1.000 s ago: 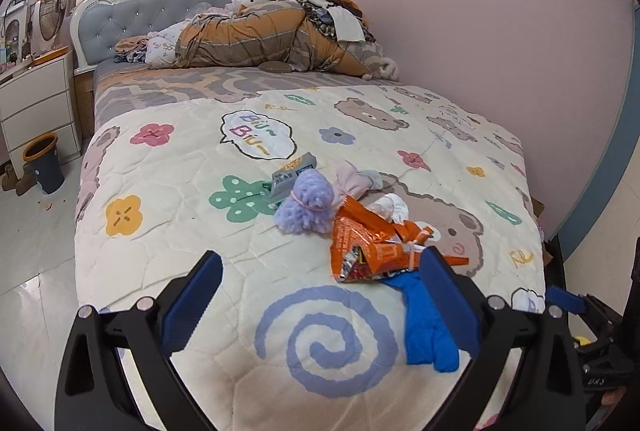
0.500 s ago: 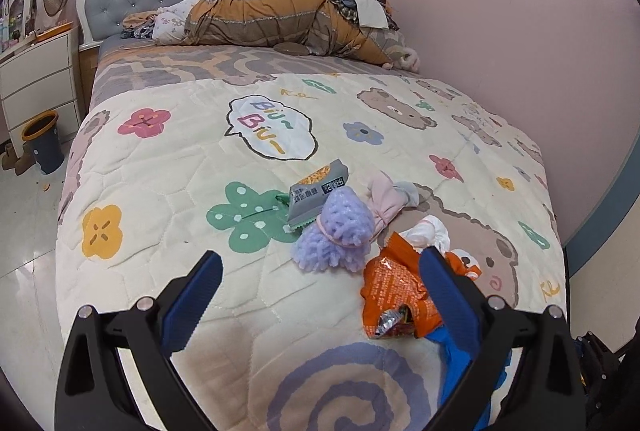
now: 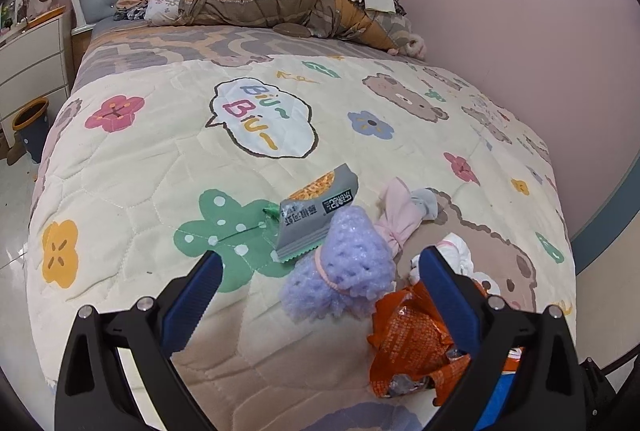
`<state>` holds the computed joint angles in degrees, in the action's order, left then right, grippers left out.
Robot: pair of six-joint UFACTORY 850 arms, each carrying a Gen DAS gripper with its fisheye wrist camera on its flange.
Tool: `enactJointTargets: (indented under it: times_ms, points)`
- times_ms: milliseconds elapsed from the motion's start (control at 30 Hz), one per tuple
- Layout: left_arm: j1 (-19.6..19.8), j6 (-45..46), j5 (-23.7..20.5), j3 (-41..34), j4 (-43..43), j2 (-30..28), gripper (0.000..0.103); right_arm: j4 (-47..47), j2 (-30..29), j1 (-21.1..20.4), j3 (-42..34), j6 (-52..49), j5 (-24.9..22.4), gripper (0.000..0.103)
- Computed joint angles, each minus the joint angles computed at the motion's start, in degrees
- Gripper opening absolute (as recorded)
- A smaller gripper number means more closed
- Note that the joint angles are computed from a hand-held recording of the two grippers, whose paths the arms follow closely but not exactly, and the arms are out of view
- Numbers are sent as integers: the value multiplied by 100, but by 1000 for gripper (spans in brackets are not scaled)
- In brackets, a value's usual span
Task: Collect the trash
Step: 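Grasp the lilac bubble-wrap bundle with the left tool while the right tool grasps the blue glove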
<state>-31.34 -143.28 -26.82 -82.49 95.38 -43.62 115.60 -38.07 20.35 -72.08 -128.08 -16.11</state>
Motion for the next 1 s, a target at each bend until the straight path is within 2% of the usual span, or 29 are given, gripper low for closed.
enactJointTargets:
  times_ms: [100,300,400,433,500,567,600,667,800,867,1000]
  points:
    - [47,-77,124,-99,84,-96,95,47,-87,40,-92,-61,132,95]
    - [92,-271,308,-215,233,-282,94,-491,-247,72,-274,559,289,95]
    - [127,-512,390,-231,427,-319,88,-760,-324,86,-344,899,332,94]
    - [138,-473,428,-253,391,-339,82,-820,-352,89,-372,1003,360,93]
    - [153,-491,467,-269,361,-363,72,-908,-388,94,-404,1186,397,83]
    - [178,-1087,533,-178,880,-332,59,-908,-416,102,-436,1227,436,77]
    - [183,-1286,539,-142,1056,-317,56,-868,-423,102,-435,1200,438,75]
    - [191,-1743,554,-82,1473,-301,50,-488,-414,119,-408,854,506,64]
    - [194,-2314,531,27,1938,-258,46,26,-407,126,-389,433,617,50]
    - [184,-2517,505,113,2095,-207,45,155,-388,132,-375,342,667,38]
    - [157,-2882,424,322,2356,-71,44,471,-345,124,-329,118,681,29]
